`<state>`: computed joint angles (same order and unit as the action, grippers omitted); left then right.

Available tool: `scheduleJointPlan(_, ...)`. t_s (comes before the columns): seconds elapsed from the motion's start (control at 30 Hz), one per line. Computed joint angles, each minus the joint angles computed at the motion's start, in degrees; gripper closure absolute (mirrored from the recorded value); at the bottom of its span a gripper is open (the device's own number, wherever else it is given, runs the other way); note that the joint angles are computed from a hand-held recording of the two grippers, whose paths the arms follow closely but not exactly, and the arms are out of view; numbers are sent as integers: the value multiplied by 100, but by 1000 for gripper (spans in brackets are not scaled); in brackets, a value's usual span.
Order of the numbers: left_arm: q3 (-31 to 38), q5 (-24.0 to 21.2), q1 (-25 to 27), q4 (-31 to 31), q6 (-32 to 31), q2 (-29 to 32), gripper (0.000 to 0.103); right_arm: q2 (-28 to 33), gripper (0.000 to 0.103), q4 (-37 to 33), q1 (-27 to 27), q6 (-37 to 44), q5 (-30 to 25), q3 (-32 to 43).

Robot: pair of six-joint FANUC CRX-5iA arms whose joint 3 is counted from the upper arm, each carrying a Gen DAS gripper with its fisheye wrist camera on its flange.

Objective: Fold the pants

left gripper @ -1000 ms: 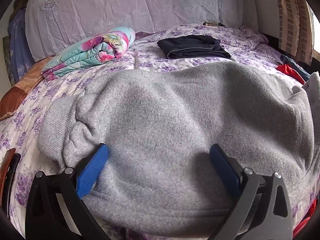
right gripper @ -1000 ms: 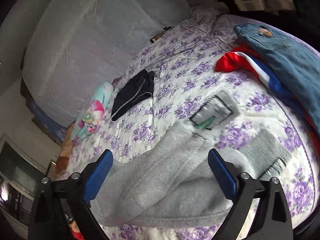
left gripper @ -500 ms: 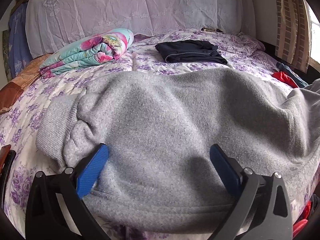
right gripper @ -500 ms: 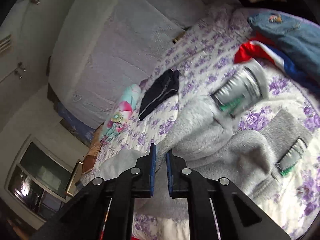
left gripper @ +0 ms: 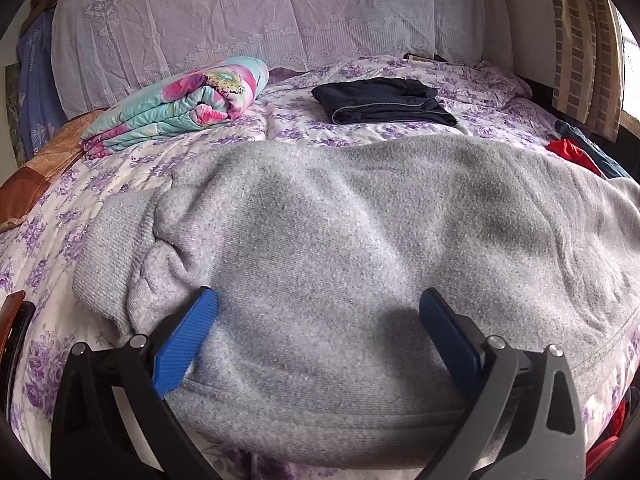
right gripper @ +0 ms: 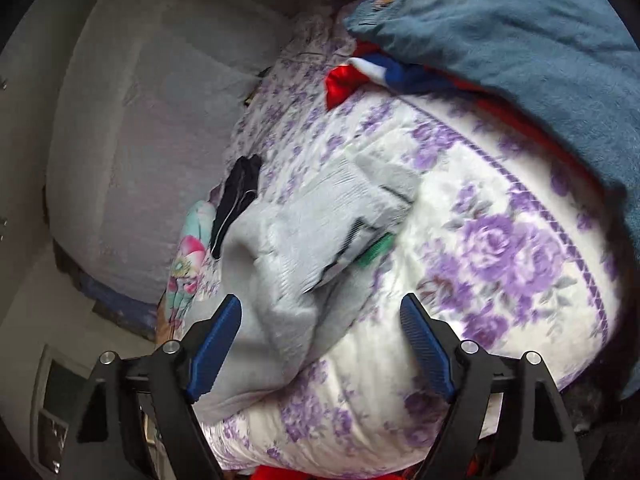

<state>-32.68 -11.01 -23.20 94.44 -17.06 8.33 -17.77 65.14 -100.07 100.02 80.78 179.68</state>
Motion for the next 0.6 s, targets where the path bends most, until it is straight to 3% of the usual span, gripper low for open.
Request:
scheduleJointPlan(0.1,-1,40,-4,-53,25,-3,5,150,19,205,-51,-605,-28,319)
scheduleJointPlan(0.13,-5,60,-14,-54,26,-8,5,214,14,221,-137,-474,-99,363)
scheduleJointPlan(0.23,-10,56,-16,-42,21,-12,5,421,13,6,-679,539,-702,467)
scheduleJointPlan(0.27,-10,56,-16,-42,21,-12,5,403,23,-162,-878,958,-792,397)
scheduleJointPlan(0.33,-8,60,-14,-59,35,-9,5,369,57,-217,-1075,1716,-849,221)
scheduleJointPlan(0.37,-5,58,-7,-87,59,-8,5,371,66,-136,-1054,2018,-679,105)
scheduleJointPlan(0.5,-25,156,-95,182,-135,-25,5,307,76,1054,-376,2989,860,-335)
scheduleJointPlan(0.53,-21,172,-115,273,-193,-23,5,218,82,927,-360,3188,1313,-468)
scheduleJointPlan(0.57,-23,197,-140,404,-247,-27,5,218,81,609,-456,3135,1512,-429)
scheduleJointPlan(0.6,-27,100,-109,462,-247,-28,5,307,81,119,-653,2821,1410,-224)
